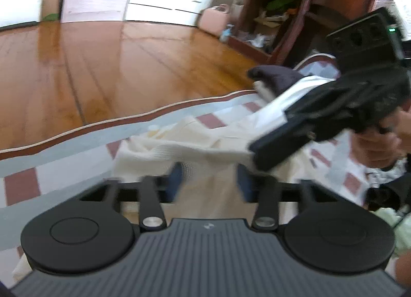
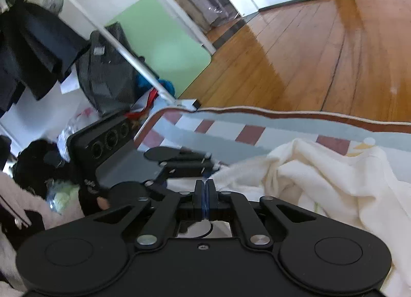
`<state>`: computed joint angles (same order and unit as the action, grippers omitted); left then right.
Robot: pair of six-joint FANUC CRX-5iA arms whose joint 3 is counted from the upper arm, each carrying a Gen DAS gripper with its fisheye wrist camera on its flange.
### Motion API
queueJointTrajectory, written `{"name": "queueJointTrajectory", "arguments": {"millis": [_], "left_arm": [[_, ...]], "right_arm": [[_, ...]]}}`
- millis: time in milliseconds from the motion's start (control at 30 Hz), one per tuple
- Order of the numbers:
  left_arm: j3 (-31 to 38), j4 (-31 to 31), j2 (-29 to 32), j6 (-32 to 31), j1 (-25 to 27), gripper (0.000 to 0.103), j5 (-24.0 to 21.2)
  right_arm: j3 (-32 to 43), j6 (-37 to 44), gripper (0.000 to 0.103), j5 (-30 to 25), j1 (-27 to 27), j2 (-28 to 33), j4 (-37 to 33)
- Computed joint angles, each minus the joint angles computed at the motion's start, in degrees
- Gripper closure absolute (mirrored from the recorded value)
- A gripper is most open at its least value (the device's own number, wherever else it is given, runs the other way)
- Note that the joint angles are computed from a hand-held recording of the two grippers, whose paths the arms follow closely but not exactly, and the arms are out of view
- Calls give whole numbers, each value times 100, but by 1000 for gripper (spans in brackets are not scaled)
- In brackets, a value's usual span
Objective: Fold clothes
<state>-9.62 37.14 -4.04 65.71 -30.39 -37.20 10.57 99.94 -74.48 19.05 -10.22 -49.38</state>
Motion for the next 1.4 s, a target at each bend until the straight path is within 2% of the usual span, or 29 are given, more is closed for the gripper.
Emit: {"name": "queueJointTrajectory", "arguments": {"millis": [133, 200, 233, 267, 300, 333, 367, 400, 567, 633, 667, 700, 767, 867, 900, 933, 967, 1100, 1167, 1200, 1233, 1300, 1333, 1367, 1400], "left_arm": [[92, -229, 29, 94, 0, 90, -96], [196, -373, 104, 201, -33, 97, -162], [272, -467, 153, 265, -58, 98, -208], [349, -559, 202, 329, -84, 98, -254], [426, -650, 251, 391, -110, 100, -302], [444, -700, 250, 371, -127, 100, -301], [425, -674, 237, 319, -135, 100, -280], [390, -612, 219, 263, -131, 100, -253], [343, -522, 199, 287, -99, 100, -233], [377, -594, 209, 305, -125, 100, -259], [395, -630, 214, 311, -139, 100, -273], [400, -617, 218, 296, -135, 100, -303], [384, -593, 209, 306, -120, 99, -314], [271, -423, 155, 349, -69, 92, -186], [220, -392, 124, 379, -65, 80, -95], [173, -373, 93, 417, -64, 58, -1], [126, -355, 62, 456, -63, 50, 92], [-45, -167, -2, 205, -127, 32, 399], [-22, -274, 32, 301, -144, 42, 476], [132, -532, 87, 511, -120, 83, 322], [344, -1089, 124, 1012, -110, 98, 207], [871, -2589, 174, 2447, -164, 98, -93], [1081, -3267, 165, 3197, -181, 98, -278], [1183, -3668, 129, 3947, -123, 98, -451], [1111, -3769, 35, 4412, -1, 98, -454]], "right_arm": [[-68, -335, 99, 163, -33, -42, 226], [-65, -662, 94, 112, -85, 22, 312], [-55, -831, 94, -4, -221, 73, 84], [-48, -1003, 88, -116, -356, 125, -142], [-56, -1159, 73, -187, -457, 159, -322], [-99, -1236, 63, -103, -406, 124, -285], [-122, -1313, 46, 19, -246, 94, -33], [-149, -1397, 43, 140, -84, 64, 225], [-169, -1714, 43, 273, 171, 229, 725], [-189, -1769, 45, 181, -6, 341, 403], [-189, -1766, 62, 95, -119, 404, 185], [-194, -1762, 83, 30, -207, 453, 11], [-214, -1720, 91, 78, -185, 424, 8], [-207, -1593, 95, 190, -165, 342, 8], [-180, -1512, 95, 176, -222, 337, -107], [-147, -1429, 95, 151, -272, 338, -218], [-88, -1330, 95, 84, -295, 360, -318], [159, -950, 95, -200, -378, 465, -707], [329, -804, 95, -406, -351, 569, -775], [400, -809, 91, -428, -291, 583, -639], [437, -917, 89, -358, -217, 563, -405], [329, -1405, 86, 11, -125, 370, 346], [180, -1910, 81, 362, 103, 213, 1082], [124, -2411, 71, 466, 297, 133, 1832], [142, -2687, 68, 269, 462, 169, 2582]]}}
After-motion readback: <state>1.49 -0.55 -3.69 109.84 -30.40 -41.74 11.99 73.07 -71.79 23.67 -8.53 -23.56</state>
